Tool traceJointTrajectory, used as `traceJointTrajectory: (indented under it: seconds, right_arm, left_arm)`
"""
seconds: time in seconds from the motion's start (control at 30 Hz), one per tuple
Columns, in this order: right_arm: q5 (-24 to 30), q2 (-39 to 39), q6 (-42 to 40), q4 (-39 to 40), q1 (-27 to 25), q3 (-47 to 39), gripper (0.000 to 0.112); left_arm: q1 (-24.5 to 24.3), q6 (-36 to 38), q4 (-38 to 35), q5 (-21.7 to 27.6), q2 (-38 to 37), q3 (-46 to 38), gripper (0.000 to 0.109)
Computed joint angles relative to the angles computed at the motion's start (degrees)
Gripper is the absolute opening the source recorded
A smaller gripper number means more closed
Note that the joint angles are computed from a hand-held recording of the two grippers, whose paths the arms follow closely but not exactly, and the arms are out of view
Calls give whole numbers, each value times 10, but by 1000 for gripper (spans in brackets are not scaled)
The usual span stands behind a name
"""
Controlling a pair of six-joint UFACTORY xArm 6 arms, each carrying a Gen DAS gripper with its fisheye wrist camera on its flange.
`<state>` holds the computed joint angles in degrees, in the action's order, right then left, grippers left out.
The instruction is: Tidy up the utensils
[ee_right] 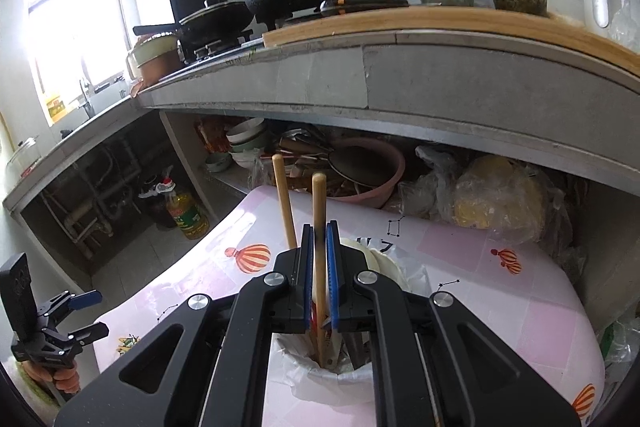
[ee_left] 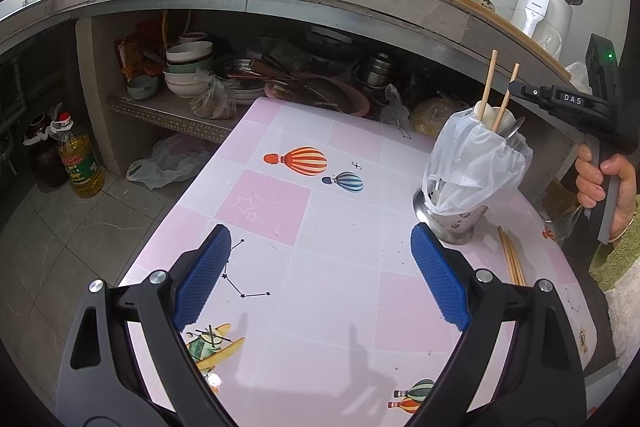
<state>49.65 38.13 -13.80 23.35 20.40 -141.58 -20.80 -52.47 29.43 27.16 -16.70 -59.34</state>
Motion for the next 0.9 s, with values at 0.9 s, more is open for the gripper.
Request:
traceJointTrajectory:
  seconds: [0.9]
  right_arm:
    - [-221, -561, 154, -13, -78, 874, 32]
  left_arm:
    - [-61, 81, -55, 5, 64, -45, 87]
